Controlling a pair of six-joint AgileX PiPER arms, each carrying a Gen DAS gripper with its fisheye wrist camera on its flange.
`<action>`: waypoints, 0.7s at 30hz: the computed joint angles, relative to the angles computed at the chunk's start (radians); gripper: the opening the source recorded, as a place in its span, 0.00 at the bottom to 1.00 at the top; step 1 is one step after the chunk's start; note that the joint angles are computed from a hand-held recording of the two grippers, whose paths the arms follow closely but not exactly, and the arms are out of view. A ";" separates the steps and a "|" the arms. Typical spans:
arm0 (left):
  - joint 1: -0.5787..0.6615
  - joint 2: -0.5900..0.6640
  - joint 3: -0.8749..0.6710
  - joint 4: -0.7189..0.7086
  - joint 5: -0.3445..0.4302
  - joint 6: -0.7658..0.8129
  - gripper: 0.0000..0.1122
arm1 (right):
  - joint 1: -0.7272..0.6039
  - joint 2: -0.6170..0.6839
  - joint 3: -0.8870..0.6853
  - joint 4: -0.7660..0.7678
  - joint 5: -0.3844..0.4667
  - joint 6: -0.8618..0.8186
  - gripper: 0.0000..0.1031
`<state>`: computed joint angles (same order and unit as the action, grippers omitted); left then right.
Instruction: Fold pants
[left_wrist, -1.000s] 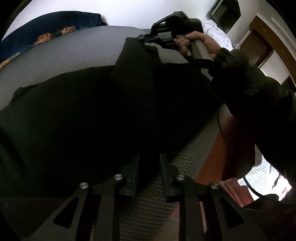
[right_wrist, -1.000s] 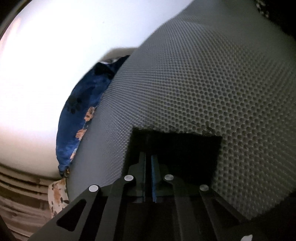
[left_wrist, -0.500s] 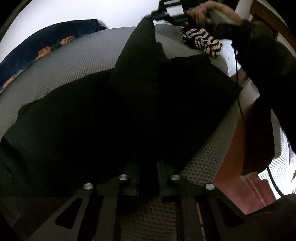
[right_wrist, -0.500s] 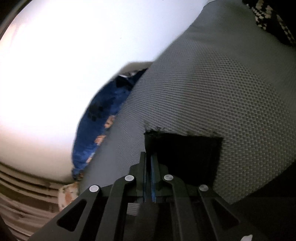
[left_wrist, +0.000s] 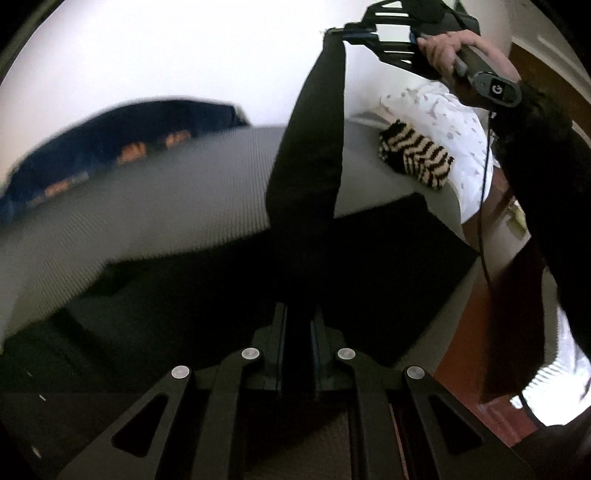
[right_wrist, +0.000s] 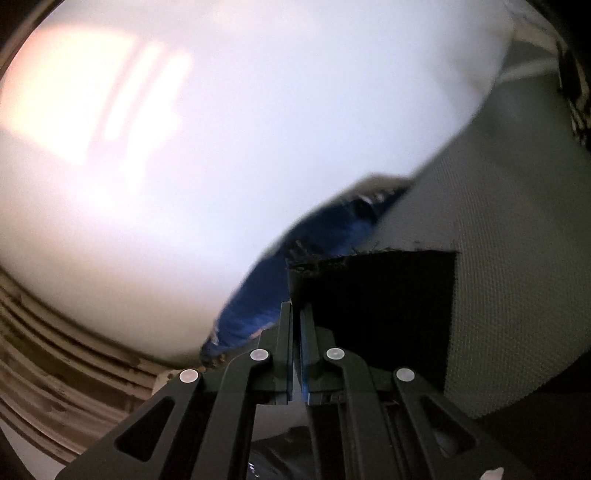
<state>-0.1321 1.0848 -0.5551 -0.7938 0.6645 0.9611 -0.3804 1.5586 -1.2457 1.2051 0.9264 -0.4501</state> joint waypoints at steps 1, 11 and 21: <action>-0.006 0.000 -0.008 -0.004 0.008 0.014 0.10 | -0.022 -0.031 0.011 -0.002 0.009 -0.003 0.04; -0.238 0.099 0.081 0.065 -0.149 0.028 0.10 | -0.561 -0.302 0.457 -0.148 0.170 -0.155 0.04; -0.281 0.162 0.098 0.106 -0.172 0.084 0.10 | -0.987 -0.098 0.790 -0.291 0.011 -0.515 0.03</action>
<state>-0.4132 1.2469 -0.4567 -0.6879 0.4923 1.0456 -1.3676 1.4602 -0.4562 0.9138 0.9378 -0.9652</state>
